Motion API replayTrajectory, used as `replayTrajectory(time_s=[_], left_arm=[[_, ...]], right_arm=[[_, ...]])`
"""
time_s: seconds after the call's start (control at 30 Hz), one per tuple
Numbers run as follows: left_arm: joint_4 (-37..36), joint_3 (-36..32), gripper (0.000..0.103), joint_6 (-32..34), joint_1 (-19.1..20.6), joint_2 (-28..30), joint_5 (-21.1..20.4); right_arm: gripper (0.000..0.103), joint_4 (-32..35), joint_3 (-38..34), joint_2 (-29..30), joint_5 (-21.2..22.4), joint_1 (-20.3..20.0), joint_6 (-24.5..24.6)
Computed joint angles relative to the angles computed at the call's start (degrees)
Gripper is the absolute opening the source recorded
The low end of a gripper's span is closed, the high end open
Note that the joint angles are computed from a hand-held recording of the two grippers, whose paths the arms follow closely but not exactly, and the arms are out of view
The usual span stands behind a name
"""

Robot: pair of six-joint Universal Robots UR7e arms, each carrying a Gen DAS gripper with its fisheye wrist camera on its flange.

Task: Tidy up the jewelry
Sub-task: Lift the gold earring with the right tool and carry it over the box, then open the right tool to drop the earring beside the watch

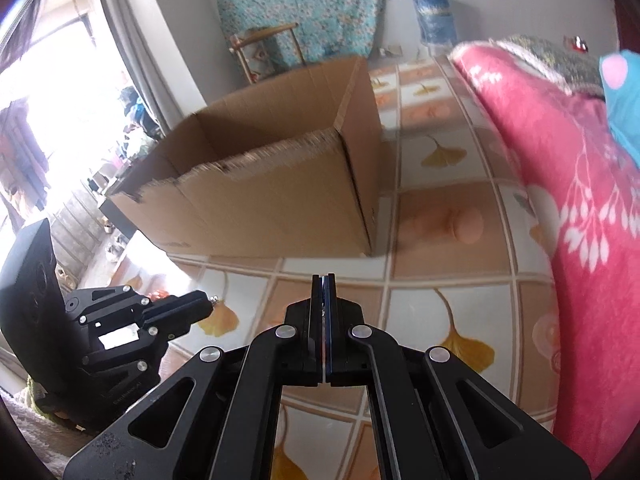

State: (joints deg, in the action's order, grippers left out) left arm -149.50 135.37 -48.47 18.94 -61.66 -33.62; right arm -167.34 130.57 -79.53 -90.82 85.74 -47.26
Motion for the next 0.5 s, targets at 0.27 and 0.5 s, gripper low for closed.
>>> replayTrajectory(time_s=[0.27, 0.5], left_arm=[[-3.18, -0.46, 0.004, 8.31, -2.46, -6.67, 8.56], [-4.54, -6.85, 0.004, 20.34, 8.0, -11.31, 1.41]], right_arm=[[0.0, 2.18, -3.19, -0.99, 8.7, 5.06, -4.98], [0.0, 19.72, -20.29, 10.44, 5.56, 11.82, -3.75]])
